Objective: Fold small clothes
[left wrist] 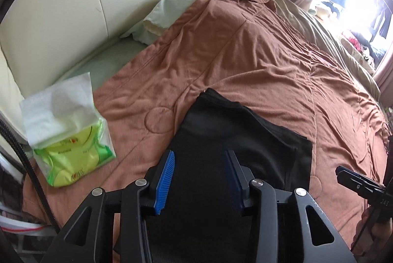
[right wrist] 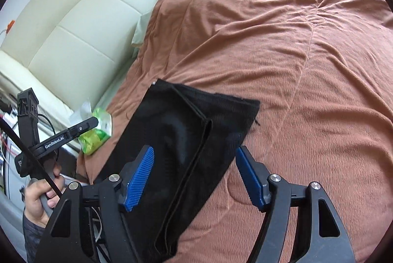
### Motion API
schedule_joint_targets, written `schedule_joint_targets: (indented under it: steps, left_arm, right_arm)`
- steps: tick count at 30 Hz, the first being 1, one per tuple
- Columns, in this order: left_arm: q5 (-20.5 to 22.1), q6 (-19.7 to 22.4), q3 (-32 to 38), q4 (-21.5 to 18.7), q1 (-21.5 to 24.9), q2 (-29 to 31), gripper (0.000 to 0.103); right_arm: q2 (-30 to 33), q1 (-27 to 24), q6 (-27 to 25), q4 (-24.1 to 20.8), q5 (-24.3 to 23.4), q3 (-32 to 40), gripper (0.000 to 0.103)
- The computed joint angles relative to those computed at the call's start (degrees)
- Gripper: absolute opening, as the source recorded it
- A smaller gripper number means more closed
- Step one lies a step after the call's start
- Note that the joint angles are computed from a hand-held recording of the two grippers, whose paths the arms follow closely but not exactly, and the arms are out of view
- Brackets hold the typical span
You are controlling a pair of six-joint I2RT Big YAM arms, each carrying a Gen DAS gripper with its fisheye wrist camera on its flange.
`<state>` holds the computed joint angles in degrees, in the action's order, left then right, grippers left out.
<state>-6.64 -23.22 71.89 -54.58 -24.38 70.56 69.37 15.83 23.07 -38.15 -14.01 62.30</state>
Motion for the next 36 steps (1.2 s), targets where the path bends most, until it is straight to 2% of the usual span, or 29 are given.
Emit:
schedule_joint_targets:
  steps: [4,10,13,17,21,31,36]
  left_arm:
    - [0.5,-2.9,-4.0,-0.1,-1.5,-4.0,0.044]
    - [0.7,-8.2,-9.5,-0.4,-4.5,-8.9,0.044]
    - [1.2,-11.1,-12.1,-0.7,-6.2,-10.6,0.044]
    - [1.0,-16.3,-15.7,0.5,-8.3,-13.1,0.044]
    - [0.3,-19.8,-18.5,1.0,-10.7,-14.3,0.044]
    - [-4.8,-21.5,-19.2,-2.4,-16.2,-11.8,0.047]
    - [-4.9,-22.9,-18.4,-4.1,-18.9,-12.8,0.047]
  right_arm:
    - [-2.9,0.5,-0.9,-1.5,-1.7,-2.6,0.068]
    - [-4.9,3.5,-2.0,-5.8,0.0,-4.2,0.068]
    - [-5.7,6.7,-2.0,-7.0,2.3,-5.1,0.067]
    - [-5.9,11.3,-1.5,-9.0,7.9,-6.0,0.067]
    - [-5.4,13.3,-1.8,-10.4,11.1,-6.5,0.064]
    - [-4.4,17.4,-0.5,-14.6,15.8,-7.2,0.063]
    - [-8.2,16.8,0.9,-15.7,15.2,-8.1,0.063]
